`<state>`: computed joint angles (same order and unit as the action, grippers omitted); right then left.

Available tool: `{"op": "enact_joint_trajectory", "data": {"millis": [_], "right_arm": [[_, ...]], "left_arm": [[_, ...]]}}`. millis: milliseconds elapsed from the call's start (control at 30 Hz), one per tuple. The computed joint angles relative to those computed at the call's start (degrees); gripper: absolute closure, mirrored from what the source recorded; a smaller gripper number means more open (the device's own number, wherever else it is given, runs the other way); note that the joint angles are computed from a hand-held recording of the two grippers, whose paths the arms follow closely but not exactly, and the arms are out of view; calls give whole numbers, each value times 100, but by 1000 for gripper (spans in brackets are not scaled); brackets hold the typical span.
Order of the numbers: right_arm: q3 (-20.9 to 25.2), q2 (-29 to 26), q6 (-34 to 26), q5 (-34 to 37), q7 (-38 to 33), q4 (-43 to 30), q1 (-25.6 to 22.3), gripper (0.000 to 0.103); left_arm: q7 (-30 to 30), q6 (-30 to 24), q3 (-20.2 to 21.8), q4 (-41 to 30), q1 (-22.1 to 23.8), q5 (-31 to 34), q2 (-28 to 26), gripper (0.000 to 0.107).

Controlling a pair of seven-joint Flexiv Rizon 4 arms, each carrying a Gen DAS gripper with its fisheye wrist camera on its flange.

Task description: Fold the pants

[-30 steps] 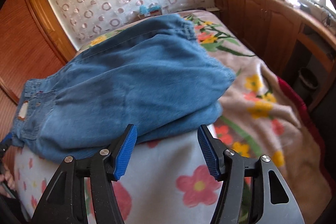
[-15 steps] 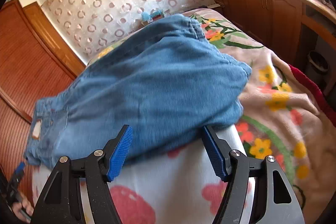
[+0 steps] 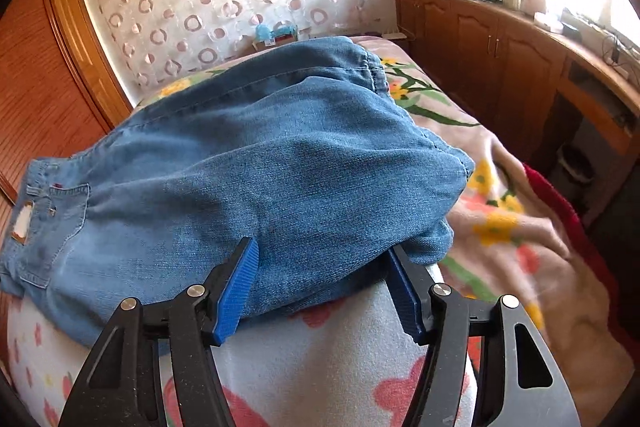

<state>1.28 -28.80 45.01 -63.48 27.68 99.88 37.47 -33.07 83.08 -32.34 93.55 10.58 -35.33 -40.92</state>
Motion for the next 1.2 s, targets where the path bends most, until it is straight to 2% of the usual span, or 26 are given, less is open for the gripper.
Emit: {"op": "enact_joint_trajectory", "data": {"millis": [33, 233, 333, 433, 633, 833, 967, 1067, 1133, 1200], "right_arm": [[4, -21, -25, 18, -15, -37, 13, 38], [10, -88, -177, 127, -136, -175, 92, 38], [19, -25, -227, 178, -218, -135, 88, 38], [94, 29, -510, 384, -380, -147, 126, 38], [185, 401, -427, 389, 104, 346, -46, 38], [43, 471, 1092, -2, 913, 795, -545, 38], [-128, 497, 1920, -513, 1560, 1029, -782, 39], [-191, 522, 2161, -807, 1879, 1095, -887, 47], [-124, 554, 1968, -729, 1751, 1077, -883, 53], [-53, 645, 1644, -683, 1632, 1112, -827, 69]], "left_arm": [[-101, -119, 166, -154, -105, 37, -46, 38], [-795, -991, 1242, -1287, -837, 311, -484, 55], [-1121, -1333, 1585, -1662, -1051, 463, -662, 62], [-1072, -1166, 1574, -1624, -1061, 549, -669, 64], [-1042, -954, 1570, -1505, -1062, 710, -632, 68], [-921, -829, 1304, -1406, -904, 627, -607, 75], [-947, -853, 1358, -1444, -941, 637, -614, 75], [-919, -818, 1329, -1445, -932, 635, -626, 75], [-831, -777, 1223, -1410, -873, 602, -628, 81], [-673, -678, 1064, -1319, -792, 554, -602, 86]]}}
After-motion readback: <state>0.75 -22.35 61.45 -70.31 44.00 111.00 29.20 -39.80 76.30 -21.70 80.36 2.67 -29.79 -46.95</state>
